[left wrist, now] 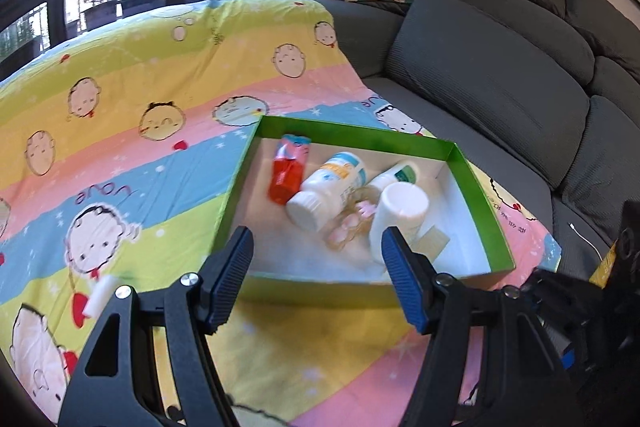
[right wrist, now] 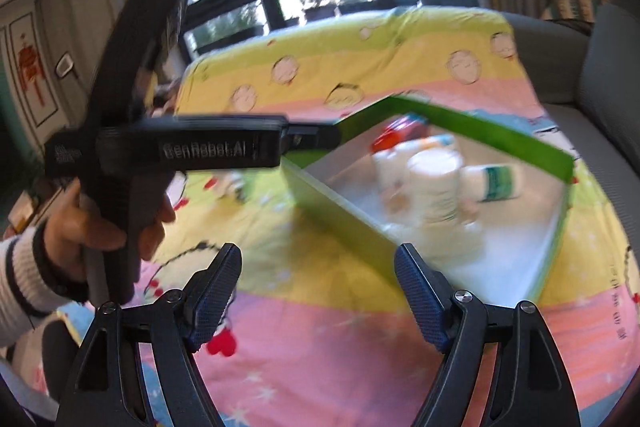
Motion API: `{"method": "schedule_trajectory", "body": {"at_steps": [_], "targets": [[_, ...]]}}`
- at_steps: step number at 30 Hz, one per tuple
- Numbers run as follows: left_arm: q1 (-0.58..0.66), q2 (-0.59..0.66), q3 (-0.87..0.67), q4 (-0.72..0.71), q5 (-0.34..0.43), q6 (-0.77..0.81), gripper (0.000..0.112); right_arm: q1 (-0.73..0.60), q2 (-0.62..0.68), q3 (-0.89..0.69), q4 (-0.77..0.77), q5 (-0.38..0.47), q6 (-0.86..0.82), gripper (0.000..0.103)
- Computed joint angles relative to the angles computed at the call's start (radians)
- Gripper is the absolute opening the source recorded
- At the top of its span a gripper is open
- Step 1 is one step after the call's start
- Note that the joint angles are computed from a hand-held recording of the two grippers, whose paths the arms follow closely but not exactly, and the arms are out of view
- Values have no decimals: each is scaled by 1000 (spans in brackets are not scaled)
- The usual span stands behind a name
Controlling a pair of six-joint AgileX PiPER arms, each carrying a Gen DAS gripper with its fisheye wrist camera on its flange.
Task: Organize rigid objects
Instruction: 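Withdraw the left gripper from the green box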
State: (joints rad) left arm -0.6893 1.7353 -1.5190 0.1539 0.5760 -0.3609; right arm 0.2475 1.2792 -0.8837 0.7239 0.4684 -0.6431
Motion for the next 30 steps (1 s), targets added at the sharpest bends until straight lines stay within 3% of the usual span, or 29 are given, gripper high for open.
{"method": "schedule_trajectory", "body": {"at_steps": [13,22,30], "targets": [[138,-218,289,53,-73,-41,66,239,323,-219,63,-51,21,80],[269,-276,391,-28,-111,53,66,326,542,-487,-141,-29,210,80],[434,-277,446,-176,-133,208,66,376,717,-720,-353,45,364,80]]}}
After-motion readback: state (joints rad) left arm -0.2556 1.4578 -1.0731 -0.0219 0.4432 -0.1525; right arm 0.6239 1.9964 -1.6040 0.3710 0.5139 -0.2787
